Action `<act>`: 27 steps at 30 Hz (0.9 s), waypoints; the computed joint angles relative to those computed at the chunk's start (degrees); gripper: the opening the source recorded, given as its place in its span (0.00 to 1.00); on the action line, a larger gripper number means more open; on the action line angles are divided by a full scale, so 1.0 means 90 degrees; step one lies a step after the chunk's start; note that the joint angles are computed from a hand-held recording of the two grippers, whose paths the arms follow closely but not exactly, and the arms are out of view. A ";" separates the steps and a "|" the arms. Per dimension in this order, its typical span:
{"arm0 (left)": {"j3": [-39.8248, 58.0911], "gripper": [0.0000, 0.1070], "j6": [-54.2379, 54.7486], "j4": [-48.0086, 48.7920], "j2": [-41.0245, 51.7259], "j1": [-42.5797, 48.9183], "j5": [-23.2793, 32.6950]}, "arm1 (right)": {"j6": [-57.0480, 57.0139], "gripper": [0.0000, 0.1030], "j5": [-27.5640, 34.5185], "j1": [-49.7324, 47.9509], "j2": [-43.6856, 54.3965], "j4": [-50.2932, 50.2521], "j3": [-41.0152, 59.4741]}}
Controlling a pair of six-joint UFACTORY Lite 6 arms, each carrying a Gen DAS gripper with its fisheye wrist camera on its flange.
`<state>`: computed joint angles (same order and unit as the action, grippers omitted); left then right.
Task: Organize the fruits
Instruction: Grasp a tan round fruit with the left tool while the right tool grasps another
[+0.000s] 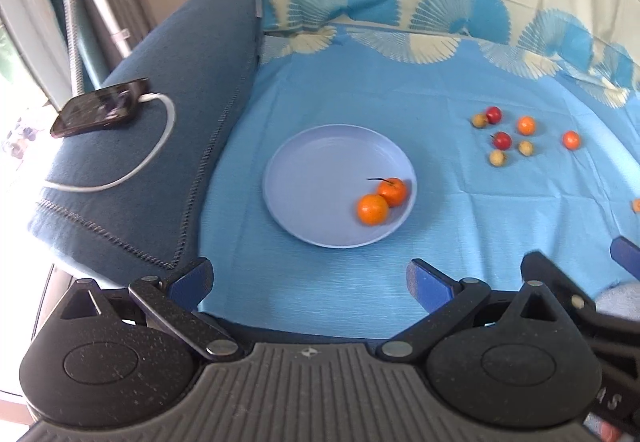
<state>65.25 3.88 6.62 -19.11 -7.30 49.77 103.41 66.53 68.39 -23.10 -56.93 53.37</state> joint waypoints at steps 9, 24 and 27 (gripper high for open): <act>0.0754 0.96 -0.0475 -0.0364 0.1284 -0.1258 -0.0493 | 0.0191 0.99 0.0403 -0.0982 -0.1626 -0.0070 -0.1409; 0.5837 0.96 -0.1873 0.0429 0.7280 -0.2889 -0.0464 | -0.2111 0.99 -0.5170 -0.9981 -0.1071 -0.0125 -0.3171; 0.7836 0.96 -0.2039 0.0736 0.8883 -0.3030 -0.0003 | -0.0155 0.99 -0.6033 -1.0980 0.0927 -0.2124 -0.2418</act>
<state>135.77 -14.47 13.24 60.84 -34.57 49.74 102.02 12.24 -30.43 -14.75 -76.04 31.61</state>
